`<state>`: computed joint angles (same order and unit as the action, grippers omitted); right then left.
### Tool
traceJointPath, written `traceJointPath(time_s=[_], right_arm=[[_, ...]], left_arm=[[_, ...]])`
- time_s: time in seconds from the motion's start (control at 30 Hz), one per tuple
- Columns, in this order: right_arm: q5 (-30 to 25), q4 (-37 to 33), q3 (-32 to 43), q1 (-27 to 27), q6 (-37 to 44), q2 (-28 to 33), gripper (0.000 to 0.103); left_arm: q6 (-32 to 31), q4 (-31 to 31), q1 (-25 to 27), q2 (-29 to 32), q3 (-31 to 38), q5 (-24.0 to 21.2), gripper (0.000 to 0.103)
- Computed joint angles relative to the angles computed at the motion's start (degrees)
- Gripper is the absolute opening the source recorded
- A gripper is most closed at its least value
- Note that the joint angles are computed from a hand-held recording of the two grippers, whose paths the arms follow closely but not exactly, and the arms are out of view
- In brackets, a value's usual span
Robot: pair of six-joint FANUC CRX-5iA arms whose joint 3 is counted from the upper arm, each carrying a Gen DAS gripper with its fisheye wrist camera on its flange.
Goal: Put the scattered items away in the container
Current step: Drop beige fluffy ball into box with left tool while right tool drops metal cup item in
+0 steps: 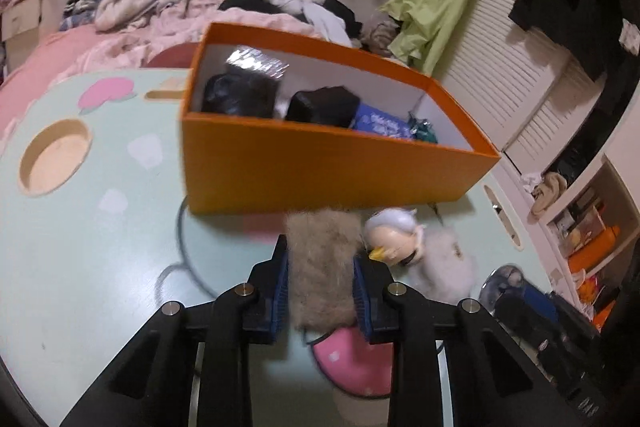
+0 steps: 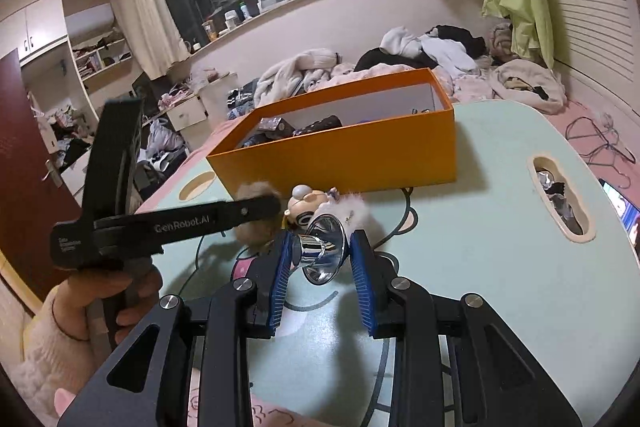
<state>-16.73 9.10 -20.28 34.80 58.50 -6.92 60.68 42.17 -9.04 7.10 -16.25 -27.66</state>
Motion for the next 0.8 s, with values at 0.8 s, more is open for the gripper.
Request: traceJointPath(time_s=[0.8], right_arm=[[0.3, 13.9, 11.9, -3.2, -8.8, 9.4, 0.032]], left_arm=[[-5.6, 0.0, -1.2, 1.0, 8.6, 6.2, 0.028]])
